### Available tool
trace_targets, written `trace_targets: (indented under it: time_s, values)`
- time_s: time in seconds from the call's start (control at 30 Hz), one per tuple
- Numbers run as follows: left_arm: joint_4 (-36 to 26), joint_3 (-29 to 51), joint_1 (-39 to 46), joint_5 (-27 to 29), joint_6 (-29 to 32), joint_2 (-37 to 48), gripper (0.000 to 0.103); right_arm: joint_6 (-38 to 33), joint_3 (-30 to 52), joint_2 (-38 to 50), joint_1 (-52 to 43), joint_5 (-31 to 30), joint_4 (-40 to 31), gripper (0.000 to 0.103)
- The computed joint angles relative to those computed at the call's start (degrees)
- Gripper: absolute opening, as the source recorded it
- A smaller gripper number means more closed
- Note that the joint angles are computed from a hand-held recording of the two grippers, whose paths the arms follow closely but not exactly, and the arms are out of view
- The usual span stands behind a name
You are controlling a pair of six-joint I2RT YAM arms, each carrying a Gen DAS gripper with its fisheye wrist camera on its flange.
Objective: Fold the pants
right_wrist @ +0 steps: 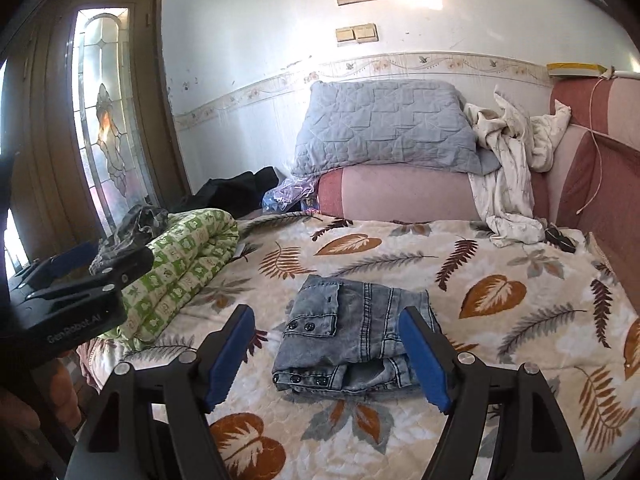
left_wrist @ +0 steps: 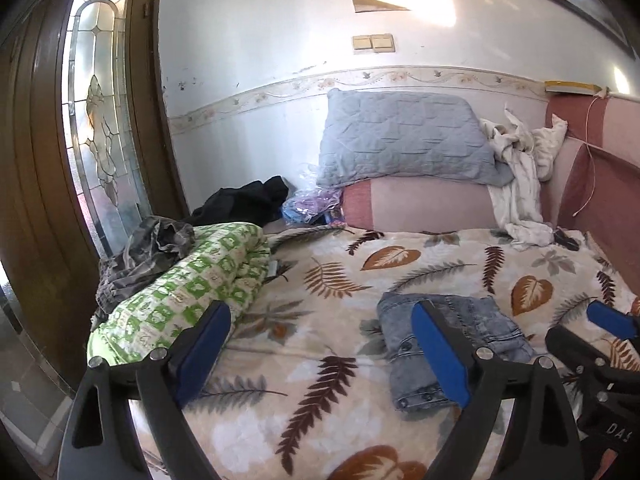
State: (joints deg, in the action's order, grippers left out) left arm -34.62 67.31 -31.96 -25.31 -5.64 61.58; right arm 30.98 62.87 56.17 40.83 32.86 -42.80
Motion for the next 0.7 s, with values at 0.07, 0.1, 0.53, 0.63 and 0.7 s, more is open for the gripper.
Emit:
trace_targets:
  time_s: [0.07,0.1,0.53,0.63,0.7]
  values:
    - [-0.61,-0.19,0.23,-0.77,0.13,-0.03,0.092,0.45,0.6,0.75,0.7,1.26,-0.51,0.078]
    - [-0.69,-0.43,0.33,-0.79,0.23,-0.24,0.092,0.65,0.97,1.24,1.06,1.78,-0.76,0.078]
    - [-1.7,-2.05,7.4,6.64,-0.86,-1.23,0.092,4.84,5.78,7.3,2.58,5.82,-4.11,0.082]
    - [-1.29,-2.8,7.89,6.74,-0.95,-1.37,0.092,5.64,6.46,8.3,3.23,6.98,-4.32,0.083]
    - [-1.05,-3.32,8.16,6.86,-1.07,-1.64,0.092,6.55,7.28,9.27,3.79,8.11,-5.22,0.084]
